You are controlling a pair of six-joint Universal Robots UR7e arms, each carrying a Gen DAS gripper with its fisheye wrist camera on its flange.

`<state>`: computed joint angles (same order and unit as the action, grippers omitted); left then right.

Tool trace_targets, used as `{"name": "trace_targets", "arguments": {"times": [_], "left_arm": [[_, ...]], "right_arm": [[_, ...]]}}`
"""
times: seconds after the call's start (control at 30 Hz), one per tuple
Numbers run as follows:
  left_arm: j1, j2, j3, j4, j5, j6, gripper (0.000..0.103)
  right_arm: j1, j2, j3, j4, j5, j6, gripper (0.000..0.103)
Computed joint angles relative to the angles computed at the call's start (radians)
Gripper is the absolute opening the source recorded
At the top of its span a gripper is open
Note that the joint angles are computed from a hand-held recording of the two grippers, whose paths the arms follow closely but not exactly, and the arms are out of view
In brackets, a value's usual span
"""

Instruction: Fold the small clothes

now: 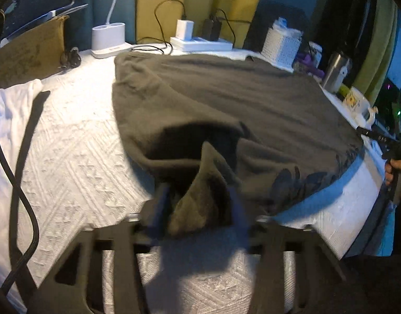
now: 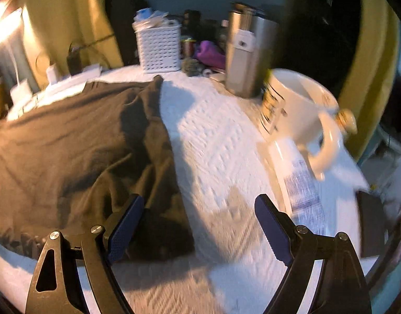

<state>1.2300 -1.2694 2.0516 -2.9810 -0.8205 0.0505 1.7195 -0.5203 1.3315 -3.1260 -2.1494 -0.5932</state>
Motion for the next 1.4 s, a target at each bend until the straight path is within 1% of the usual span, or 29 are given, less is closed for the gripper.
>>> {"name": "trace_targets", "arguments": {"times": [0.03,0.07,0.17,0.23,0.27,0.33,0.37,0.4,0.43,0.47,0.57,0.67,0.7,0.8,0.87,0.9,0.93,0.97,1.0,1.03,1.07,1.1,1.17,1.23,1.3,1.4], "left_arm": [[-0.003,-0.004,0.006,-0.005,-0.004,0.007,0.017],[-0.002,-0.016,0.007,0.013,-0.032,-0.001,0.013],[-0.019,-0.039,0.025,-0.002,-0.025,0.018,0.01],[-0.027,-0.055,0.032,-0.003,-0.023,0.022,0.009],[-0.031,-0.065,0.034,0.004,-0.025,0.023,0.009],[-0.038,-0.081,0.04,0.009,-0.023,0.03,0.009],[-0.042,-0.092,0.042,0.018,-0.024,0.03,0.009],[-0.046,-0.099,0.041,0.026,-0.023,0.027,0.009],[-0.05,-0.11,0.043,0.033,-0.025,0.024,0.009],[-0.056,-0.122,0.046,0.037,-0.023,0.023,0.009],[-0.074,-0.153,0.057,0.047,0.0,0.027,0.008],[-0.082,-0.181,0.072,0.078,0.023,0.015,0.008],[-0.076,-0.189,0.077,0.103,0.023,0.0,0.008],[-0.051,-0.198,0.089,0.186,0.003,-0.064,0.008],[-0.051,-0.197,0.104,0.223,0.017,-0.086,0.008],[-0.053,-0.196,0.113,0.24,0.033,-0.094,0.007],[-0.054,-0.199,0.119,0.261,0.038,-0.107,0.007],[-0.054,-0.206,0.126,0.276,0.037,-0.118,0.007],[-0.057,-0.213,0.13,0.288,0.038,-0.125,0.007],[-0.058,-0.22,0.132,0.3,0.038,-0.132,0.007],[-0.059,-0.227,0.135,0.31,0.038,-0.139,0.007],[-0.06,-0.232,0.136,0.317,0.038,-0.145,0.008],[-0.063,-0.24,0.136,0.332,0.049,-0.153,0.008],[-0.071,-0.245,0.136,0.344,0.079,-0.156,0.008],[-0.079,-0.253,0.134,0.353,0.09,-0.162,0.008],[-0.098,-0.258,0.124,0.352,0.102,-0.151,0.008]], "right_arm": [[-0.006,-0.012,0.016,0.003,0.017,0.02,0.088],[-0.014,-0.029,0.04,0.015,0.049,0.041,0.088],[-0.023,-0.049,0.079,0.019,0.088,0.068,0.088],[-0.026,-0.052,0.093,0.016,0.113,0.074,0.074],[-0.029,-0.054,0.095,0.032,0.134,0.089,0.06],[-0.027,-0.048,0.097,0.039,0.171,0.081,0.039],[-0.027,-0.049,0.098,0.062,0.2,0.073,0.022],[-0.025,-0.05,0.1,0.069,0.21,0.077,0.015],[-0.02,-0.048,0.098,0.07,0.207,0.08,0.014],[-0.012,-0.044,0.097,0.06,0.187,0.075,0.011],[0.006,-0.065,0.126,0.027,0.188,0.068,0.01],[0.019,-0.106,0.184,-0.016,0.183,0.066,0.01],[0.019,-0.118,0.205,-0.023,0.172,0.07,0.01],[0.008,-0.129,0.257,-0.057,0.107,0.057,0.01],[-0.011,-0.134,0.284,-0.059,0.093,0.078,0.01],[-0.013,-0.133,0.3,-0.106,0.101,0.061,0.01],[-0.012,-0.129,0.303,-0.125,0.089,0.049,0.01],[-0.007,-0.125,0.305,-0.142,0.073,0.032,0.015],[0.0,-0.115,0.3,-0.163,0.042,0.016,0.029],[0.005,-0.104,0.294,-0.189,0.011,-0.003,0.037],[0.012,-0.088,0.286,-0.239,-0.033,-0.037,0.049],[0.012,-0.085,0.284,-0.256,-0.044,-0.046,0.051],[0.005,-0.1,0.298,-0.256,-0.039,-0.044,0.051],[0.008,-0.094,0.295,-0.284,-0.062,-0.07,0.051],[0.011,-0.085,0.286,-0.314,-0.094,-0.085,0.051],[0.018,-0.087,0.284,-0.336,-0.114,-0.09,0.051]]}}
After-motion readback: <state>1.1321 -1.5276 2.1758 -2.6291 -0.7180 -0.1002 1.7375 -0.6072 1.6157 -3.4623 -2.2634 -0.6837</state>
